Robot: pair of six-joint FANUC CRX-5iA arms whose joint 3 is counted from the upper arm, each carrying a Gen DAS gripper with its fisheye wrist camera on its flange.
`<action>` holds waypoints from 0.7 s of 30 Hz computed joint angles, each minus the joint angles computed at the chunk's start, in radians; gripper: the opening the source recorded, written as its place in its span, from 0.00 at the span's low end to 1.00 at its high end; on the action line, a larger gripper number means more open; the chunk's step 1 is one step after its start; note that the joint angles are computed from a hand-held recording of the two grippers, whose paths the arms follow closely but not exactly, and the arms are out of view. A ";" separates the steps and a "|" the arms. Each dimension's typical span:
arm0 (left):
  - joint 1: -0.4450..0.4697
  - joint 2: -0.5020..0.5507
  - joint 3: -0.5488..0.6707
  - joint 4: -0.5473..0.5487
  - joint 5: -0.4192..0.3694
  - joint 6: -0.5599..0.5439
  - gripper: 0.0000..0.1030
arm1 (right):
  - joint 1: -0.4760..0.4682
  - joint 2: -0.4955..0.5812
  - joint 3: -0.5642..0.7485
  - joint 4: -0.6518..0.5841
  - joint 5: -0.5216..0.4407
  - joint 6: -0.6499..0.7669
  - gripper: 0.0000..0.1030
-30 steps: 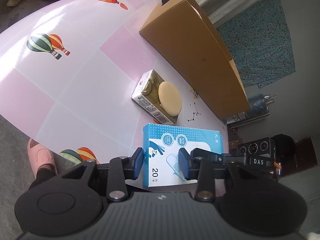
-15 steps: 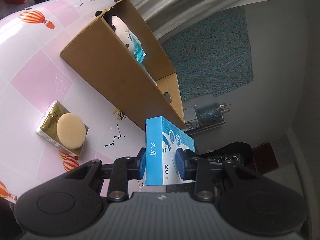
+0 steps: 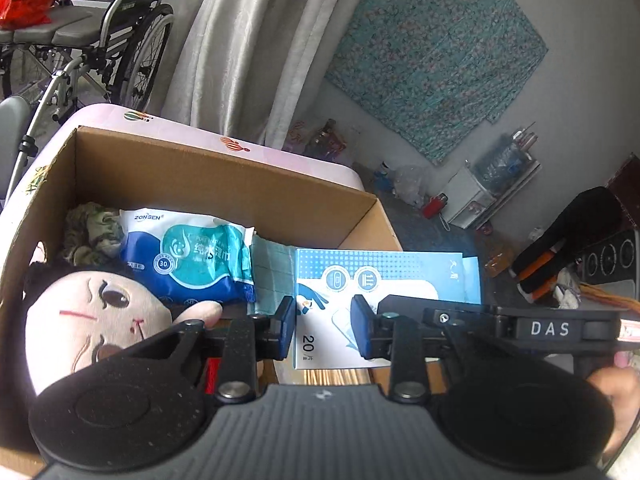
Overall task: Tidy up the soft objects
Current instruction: 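Carry the blue bandage box with the right tool into the cardboard box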
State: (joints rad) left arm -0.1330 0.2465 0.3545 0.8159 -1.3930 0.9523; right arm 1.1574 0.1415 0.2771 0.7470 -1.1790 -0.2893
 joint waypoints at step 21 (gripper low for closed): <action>-0.111 0.174 0.198 -0.189 -0.014 0.049 0.33 | -0.228 0.384 0.536 -0.282 -0.500 0.548 0.61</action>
